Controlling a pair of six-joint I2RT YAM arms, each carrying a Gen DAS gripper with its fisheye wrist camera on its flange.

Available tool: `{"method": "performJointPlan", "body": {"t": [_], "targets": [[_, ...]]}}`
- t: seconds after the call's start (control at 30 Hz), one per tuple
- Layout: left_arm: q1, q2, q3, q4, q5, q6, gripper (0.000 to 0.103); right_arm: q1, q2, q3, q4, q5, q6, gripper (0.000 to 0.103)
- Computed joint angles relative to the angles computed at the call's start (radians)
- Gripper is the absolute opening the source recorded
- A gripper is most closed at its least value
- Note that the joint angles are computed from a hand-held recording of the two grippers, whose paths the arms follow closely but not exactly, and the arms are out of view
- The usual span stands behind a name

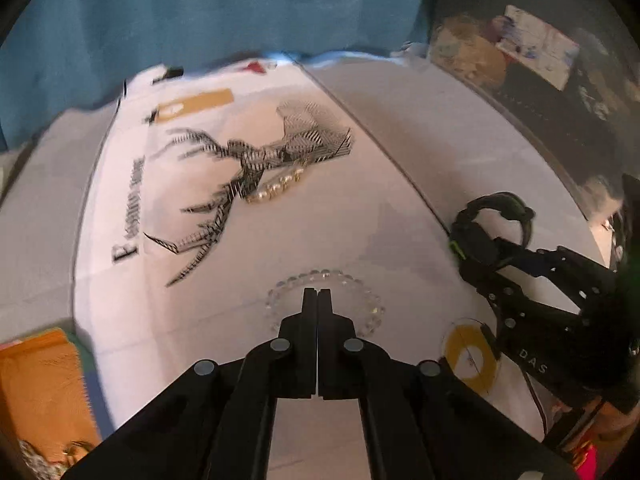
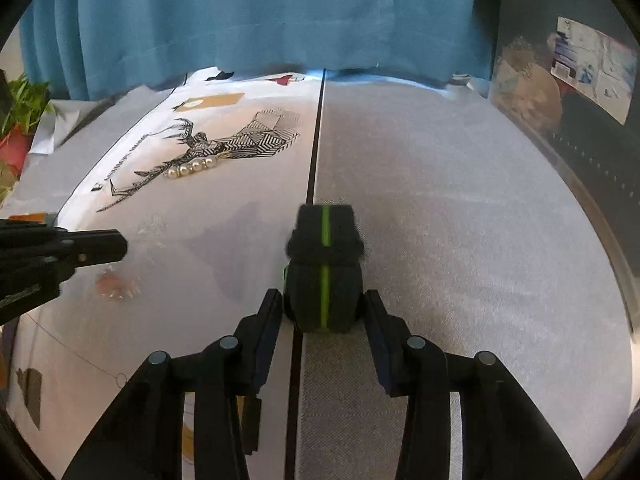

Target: Organize jewelry

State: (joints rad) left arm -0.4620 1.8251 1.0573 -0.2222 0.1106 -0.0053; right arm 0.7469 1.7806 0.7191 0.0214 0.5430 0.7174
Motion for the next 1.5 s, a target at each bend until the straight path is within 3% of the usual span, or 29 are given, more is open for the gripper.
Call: {"method": "performJointPlan", "body": {"t": [0.3,0.43,0.53,0.67,0.8,0.93,1.0,1.03,1.07,1.13,1.27,1.5], "targets": [[0.035,-0.131,-0.065,-0.013,0.014,0.018,0.000,0.078,-0.102,-0.019,-0.079,0.050,0.095,0.043],[0.032,-0.107,-0.065,-0.024,0.017,0.035,0.002,0.079,-0.120,-0.030,-0.107,0.058,0.136,0.043],[0.022,-0.048,-0.046,-0.034,0.003,0.028,0.015,0.058,-0.115,-0.041,-0.120,0.052,0.151,0.043],[0.023,-0.008,-0.040,-0.023,-0.008,0.007,0.021,0.040,-0.125,-0.076,-0.104,0.062,0.148,0.043],[0.034,0.022,-0.013,-0.031,-0.024,-0.029,0.041,0.026,-0.124,-0.090,-0.085,0.062,0.134,0.043],[0.032,0.054,0.013,-0.020,-0.025,-0.026,0.051,0.004,-0.107,-0.102,-0.044,0.049,0.121,0.046],[0.029,0.059,0.013,-0.006,-0.020,-0.024,0.048,-0.003,-0.094,-0.102,-0.033,0.039,0.116,0.048],[0.030,0.058,0.010,0.003,-0.014,-0.023,0.010,-0.004,-0.090,-0.110,-0.010,0.042,0.110,0.049],[0.025,0.065,0.020,-0.007,-0.026,-0.010,0.007,-0.006,-0.084,-0.115,0.007,0.038,0.103,0.049],[0.026,0.066,0.034,-0.041,-0.004,0.003,0.005,-0.001,-0.063,-0.104,0.007,0.051,0.079,0.044],[0.028,-0.039,-0.020,-0.027,0.015,-0.001,0.005,-0.009,-0.126,-0.140,0.042,0.002,0.083,0.043],[0.039,-0.286,-0.100,-0.078,-0.016,0.013,0.005,0.118,-0.263,-0.096,-0.153,0.114,0.173,0.043]]}}
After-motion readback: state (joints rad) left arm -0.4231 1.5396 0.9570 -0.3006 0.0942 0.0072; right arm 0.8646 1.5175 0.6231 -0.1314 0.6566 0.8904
